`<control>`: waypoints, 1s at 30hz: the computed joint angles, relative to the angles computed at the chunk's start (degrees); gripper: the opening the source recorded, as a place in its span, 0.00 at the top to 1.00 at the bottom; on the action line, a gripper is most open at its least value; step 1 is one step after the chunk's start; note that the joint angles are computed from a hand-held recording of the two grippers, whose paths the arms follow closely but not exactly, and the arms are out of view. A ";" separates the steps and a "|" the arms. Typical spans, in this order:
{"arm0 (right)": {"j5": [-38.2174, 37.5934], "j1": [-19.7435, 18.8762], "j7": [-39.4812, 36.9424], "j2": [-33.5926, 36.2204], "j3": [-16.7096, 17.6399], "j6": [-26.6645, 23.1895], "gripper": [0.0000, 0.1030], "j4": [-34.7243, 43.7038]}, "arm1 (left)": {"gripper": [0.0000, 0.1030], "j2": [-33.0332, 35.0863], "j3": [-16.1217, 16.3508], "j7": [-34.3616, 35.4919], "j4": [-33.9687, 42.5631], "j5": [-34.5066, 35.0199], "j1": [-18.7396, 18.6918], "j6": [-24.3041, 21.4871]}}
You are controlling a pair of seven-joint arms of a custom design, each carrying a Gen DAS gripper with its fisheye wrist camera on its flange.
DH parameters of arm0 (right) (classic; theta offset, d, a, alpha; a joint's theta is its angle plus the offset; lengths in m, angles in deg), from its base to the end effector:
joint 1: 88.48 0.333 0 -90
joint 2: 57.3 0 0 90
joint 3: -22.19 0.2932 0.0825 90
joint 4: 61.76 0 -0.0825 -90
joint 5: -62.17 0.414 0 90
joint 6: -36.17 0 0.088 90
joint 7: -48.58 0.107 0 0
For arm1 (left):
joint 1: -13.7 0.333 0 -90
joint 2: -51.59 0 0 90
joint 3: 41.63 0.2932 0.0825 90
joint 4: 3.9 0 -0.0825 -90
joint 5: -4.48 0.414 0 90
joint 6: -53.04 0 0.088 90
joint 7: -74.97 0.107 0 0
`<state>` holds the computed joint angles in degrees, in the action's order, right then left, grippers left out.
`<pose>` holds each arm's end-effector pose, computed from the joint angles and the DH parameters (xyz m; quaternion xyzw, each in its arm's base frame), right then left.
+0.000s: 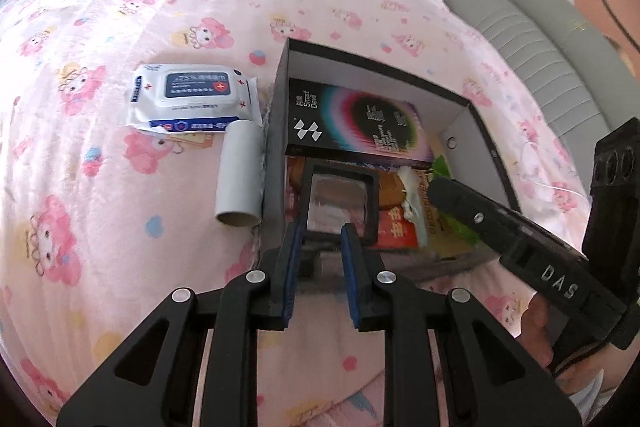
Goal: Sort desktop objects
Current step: 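Withdraw the left tool from the box toward the white lint roller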
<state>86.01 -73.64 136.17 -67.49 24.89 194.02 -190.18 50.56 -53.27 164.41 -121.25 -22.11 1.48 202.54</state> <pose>0.5459 0.1560 0.4837 -0.6667 0.6536 -0.0954 0.3453 0.5672 -0.2409 0.4744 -0.6433 0.6936 -0.3240 0.0104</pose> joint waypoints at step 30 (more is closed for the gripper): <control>-19.33 7.10 13.89 -2.35 9.25 -1.07 0.69 0.64 | 0.70 -31.89 15.63 0.83 -29.64 0.90 -6.96 5.26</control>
<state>66.68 -66.54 150.06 -69.84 34.15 192.95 -189.54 18.67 -37.64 165.24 -150.89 -21.20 -5.48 207.79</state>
